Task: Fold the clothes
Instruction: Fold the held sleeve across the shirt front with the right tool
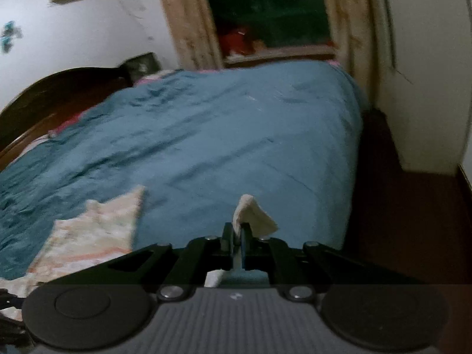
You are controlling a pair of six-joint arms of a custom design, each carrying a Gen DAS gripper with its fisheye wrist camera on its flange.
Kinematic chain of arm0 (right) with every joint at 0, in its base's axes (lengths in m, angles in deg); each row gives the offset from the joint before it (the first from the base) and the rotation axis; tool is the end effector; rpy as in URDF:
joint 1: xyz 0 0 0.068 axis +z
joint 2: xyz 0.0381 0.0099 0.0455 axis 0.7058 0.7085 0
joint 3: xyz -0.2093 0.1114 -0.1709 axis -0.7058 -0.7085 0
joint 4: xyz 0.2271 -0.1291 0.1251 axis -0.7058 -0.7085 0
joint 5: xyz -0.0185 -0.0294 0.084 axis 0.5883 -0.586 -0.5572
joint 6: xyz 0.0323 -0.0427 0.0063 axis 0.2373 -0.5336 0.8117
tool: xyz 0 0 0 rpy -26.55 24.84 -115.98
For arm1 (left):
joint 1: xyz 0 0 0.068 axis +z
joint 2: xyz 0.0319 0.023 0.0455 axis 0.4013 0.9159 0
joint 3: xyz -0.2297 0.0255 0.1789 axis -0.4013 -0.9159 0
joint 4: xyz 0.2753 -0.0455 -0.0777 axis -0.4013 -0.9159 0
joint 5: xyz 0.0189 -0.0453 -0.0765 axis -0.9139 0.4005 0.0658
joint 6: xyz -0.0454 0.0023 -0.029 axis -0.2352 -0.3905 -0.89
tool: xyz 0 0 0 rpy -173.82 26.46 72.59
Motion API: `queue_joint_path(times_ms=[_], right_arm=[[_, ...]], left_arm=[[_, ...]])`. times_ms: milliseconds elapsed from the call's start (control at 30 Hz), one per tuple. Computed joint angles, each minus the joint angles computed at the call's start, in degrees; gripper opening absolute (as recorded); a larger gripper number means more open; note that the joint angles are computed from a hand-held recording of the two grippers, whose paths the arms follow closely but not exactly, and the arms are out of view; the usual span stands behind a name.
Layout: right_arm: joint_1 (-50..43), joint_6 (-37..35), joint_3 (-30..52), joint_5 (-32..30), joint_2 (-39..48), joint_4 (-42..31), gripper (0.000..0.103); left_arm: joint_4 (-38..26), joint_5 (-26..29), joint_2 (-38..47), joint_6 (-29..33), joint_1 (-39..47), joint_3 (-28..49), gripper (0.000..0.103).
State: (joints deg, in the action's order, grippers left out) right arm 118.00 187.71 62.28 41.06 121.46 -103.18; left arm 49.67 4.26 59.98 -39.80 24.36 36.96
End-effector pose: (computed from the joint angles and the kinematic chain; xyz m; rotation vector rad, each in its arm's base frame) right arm 0.0860 0.1855 0.1524 0.8367 2.0195 -0.1225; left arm 0.3238 -0.0145 0.1205 1.1127 2.2783 -0.4426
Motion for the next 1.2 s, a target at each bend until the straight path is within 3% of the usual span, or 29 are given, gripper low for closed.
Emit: queue_joint_path(times_ms=[100, 233, 367, 500, 700, 833, 1067, 1200], right_arm=[[-3.5, -14.4, 4.2, 3.7, -1.1, 5.7, 0.004], [-8.5, -39.7, 8.2, 4.2, 0.1, 24.4, 0.004], [-13.1, -60.3, 12.9, -1.8, 6.9, 42.5, 0.004], [-15.9, -71.9, 20.1, -9.4, 16.8, 51.7, 0.004], [-16.8, -76.1, 30.1, -17.8, 28.6, 54.0, 0.004], [-17.5, -76.8, 31.5, -23.2, 31.6, 55.8, 0.02], [-14.5, -76.7, 25.4, -23.6, 24.5, 53.2, 0.027], [-11.9, -74.1, 21.1, -24.9, 20.6, 51.2, 0.038]], left_arm=[[0.9, 0.1, 1.2, -1.6, 4.5, 1.7, 0.067], [0.9, 0.7, 3.3, -3.8, 9.7, 4.3, 0.067], [0.3, 1.0, 5.1, -4.8, 13.7, 6.3, 0.067], [0.1, 1.2, 6.4, -4.5, 16.4, 7.7, 0.067], [-0.5, 1.2, 7.9, -5.4, 17.5, 9.0, 0.067], [-4.4, 3.1, 7.4, -2.1, 17.8, 9.0, 0.067], [-15.3, 5.9, 5.3, 7.2, 19.0, 7.8, 0.069], [-19.8, 5.7, 5.3, 10.3, 19.4, 7.1, 0.07]])
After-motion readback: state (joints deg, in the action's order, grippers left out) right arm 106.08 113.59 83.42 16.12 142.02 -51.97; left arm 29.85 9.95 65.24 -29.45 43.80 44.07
